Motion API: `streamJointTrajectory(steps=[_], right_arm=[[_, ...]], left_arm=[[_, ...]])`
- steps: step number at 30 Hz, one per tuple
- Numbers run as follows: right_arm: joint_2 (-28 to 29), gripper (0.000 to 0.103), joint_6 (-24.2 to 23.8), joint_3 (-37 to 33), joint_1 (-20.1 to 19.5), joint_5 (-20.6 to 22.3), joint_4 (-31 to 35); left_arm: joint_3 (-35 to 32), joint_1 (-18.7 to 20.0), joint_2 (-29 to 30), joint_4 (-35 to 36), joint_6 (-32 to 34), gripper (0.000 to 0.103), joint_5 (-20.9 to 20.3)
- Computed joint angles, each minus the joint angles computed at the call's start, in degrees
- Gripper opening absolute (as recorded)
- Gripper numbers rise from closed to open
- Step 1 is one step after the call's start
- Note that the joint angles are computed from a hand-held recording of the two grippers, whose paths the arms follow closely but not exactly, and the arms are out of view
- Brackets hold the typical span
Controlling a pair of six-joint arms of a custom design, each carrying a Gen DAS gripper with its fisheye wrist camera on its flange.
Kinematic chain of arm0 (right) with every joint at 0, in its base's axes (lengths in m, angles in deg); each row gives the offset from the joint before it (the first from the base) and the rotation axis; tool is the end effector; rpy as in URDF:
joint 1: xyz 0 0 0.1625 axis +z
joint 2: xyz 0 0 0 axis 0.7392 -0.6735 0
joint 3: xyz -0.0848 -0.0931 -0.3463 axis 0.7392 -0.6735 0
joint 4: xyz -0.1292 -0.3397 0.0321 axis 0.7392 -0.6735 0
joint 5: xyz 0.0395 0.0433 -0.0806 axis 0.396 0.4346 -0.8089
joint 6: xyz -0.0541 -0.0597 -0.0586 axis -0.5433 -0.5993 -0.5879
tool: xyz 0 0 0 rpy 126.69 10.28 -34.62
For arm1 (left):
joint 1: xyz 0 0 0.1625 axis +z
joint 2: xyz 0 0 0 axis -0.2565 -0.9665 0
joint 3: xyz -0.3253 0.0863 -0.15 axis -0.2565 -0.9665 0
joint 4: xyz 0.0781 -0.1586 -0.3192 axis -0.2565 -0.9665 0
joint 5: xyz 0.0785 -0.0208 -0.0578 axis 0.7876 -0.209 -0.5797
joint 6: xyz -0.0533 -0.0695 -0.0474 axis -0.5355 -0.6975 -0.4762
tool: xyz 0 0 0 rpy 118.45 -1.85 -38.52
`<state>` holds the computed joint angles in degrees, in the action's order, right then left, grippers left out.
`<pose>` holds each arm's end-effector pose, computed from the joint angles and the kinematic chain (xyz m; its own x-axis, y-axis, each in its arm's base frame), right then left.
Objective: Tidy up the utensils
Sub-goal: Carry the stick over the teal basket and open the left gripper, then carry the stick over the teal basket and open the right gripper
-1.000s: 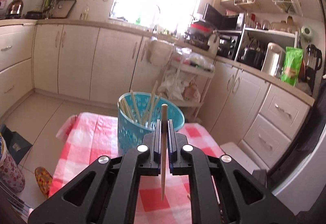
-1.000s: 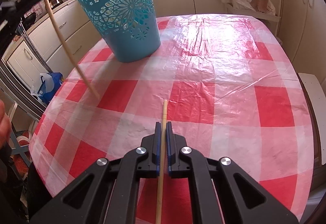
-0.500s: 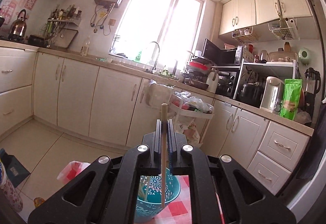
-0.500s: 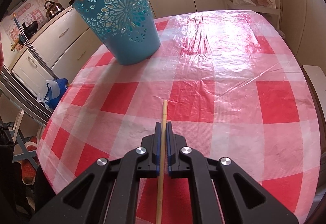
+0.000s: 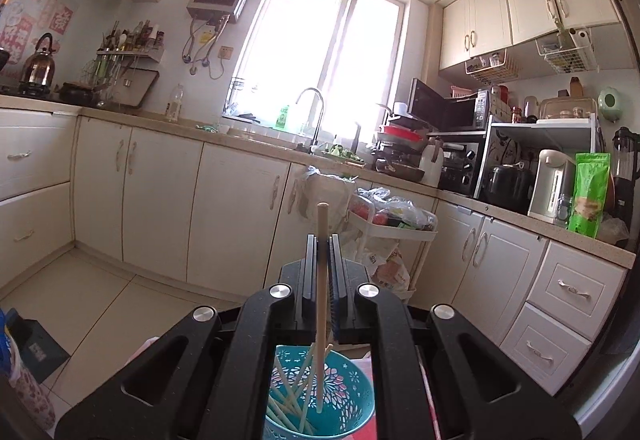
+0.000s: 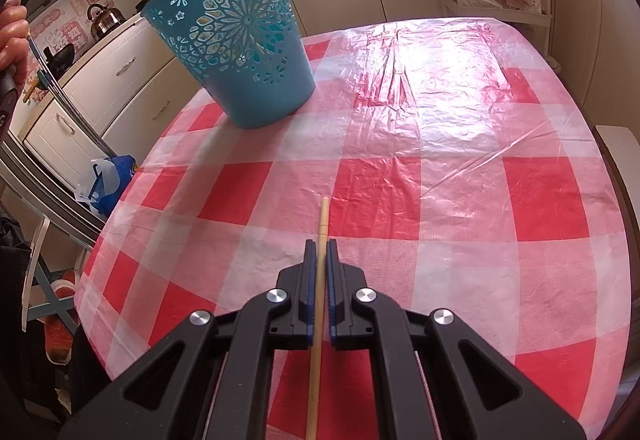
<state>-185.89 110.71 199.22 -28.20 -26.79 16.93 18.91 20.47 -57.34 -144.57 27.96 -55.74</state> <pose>-0.0538 -0.2082 0.3259 -0.9193 -0.1952 0.3418 -0.3460 0.8146 -0.4655 -0.4900 -0.2760 0.0779 -0.8322 0.2436 -0.4981 0.5414 0.1632 -0.8247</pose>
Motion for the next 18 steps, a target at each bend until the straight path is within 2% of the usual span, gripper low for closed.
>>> streamJointTrajectory(steps=[8,14,18], right_arm=[[-0.8,0.006,2.1,0.1,2.6,1.7,-2.1],[-3.7,0.006,4.9,1.9,8.0,5.7,-8.0],[-5.4,0.006,4.4,3.1,8.9,6.6,-10.2]], left_arm=[[1.6,5.5,0.1,18.8,-15.0,0.005,-4.4],[1.4,7.7,-0.4,30.6,-21.0,0.006,-8.6],[2.1,7.7,-1.8,33.8,-23.5,0.010,-9.4]])
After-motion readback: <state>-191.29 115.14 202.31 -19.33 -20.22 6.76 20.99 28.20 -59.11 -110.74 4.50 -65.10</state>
